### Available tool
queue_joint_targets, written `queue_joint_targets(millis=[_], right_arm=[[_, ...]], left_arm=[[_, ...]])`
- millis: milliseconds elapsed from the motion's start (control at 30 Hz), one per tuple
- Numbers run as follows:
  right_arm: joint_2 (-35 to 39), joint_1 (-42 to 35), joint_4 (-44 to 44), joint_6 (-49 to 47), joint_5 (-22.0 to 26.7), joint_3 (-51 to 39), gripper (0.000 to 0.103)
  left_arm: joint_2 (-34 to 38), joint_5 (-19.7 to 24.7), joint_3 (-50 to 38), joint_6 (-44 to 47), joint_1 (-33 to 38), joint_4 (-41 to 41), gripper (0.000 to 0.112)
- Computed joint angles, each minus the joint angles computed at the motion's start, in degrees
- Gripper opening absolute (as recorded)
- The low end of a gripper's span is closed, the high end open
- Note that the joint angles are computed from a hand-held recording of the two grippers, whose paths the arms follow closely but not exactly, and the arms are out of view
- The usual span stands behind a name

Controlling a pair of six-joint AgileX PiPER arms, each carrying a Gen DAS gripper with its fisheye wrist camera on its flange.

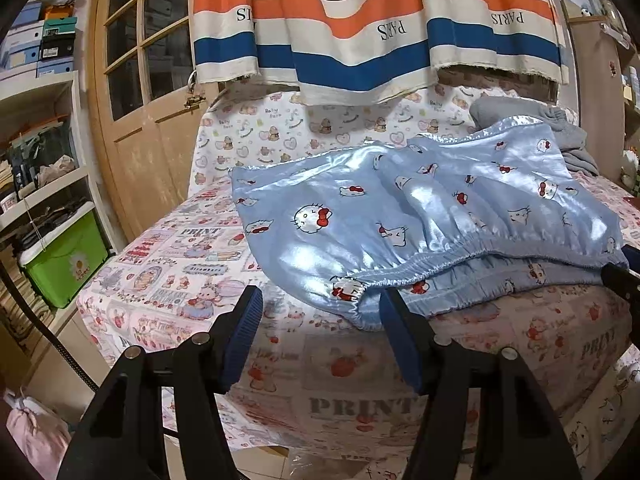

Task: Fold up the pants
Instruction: 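Grasp the pants waistband with both tools and lift it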

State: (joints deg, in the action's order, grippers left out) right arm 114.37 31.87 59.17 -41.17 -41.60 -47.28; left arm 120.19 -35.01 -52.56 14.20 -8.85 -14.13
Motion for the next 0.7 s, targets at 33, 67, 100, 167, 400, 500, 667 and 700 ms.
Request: queue_joint_targets(millis=[33, 67, 100, 167, 400, 500, 667, 700], right_arm=[[-0.02, -0.29, -0.67, 0.33, 0.3, 0.04, 0.037], [0.02, -0.34, -0.84, 0.3, 0.25, 0.05, 0.036], [0.17, -0.2, -0.39, -0.28, -0.14, -0.04, 0.032], [0.59, 0.22, 1.45, -1.1, -1.69, -0.18, 0.022], [-1.03, -0.86, -1.1, 6.41, -1.3, 2.92, 0.015], [-1.48, -0.29, -1.14, 7.11, -1.56, 3.76, 0.015], [-3.06, 0.93, -0.86, 8.11, -1.67, 5.2, 0.014], [-3.52, 1.2, -0.91, 8.36, -1.58, 5.62, 0.013]], left_arm=[[-0.01, 0.06, -0.03, 0.01, -0.03, -0.02, 0.06], [0.0, -0.03, 0.04, 0.08, -0.14, -0.15, 0.06], [0.0, -0.14, 0.06, 0.29, -0.24, -0.48, 0.06], [0.08, -0.42, 0.09, 0.44, -0.41, -0.68, 0.06], [0.38, -1.57, 0.27, 1.38, -1.18, -1.51, 0.047], [0.01, -0.03, 0.4, -4.57, -0.03, 5.58, 0.011], [-1.64, -6.33, 4.55, -0.84, -1.97, 1.92, 0.007], [-2.22, -7.98, 5.92, 0.01, -2.34, 1.3, 0.007]])
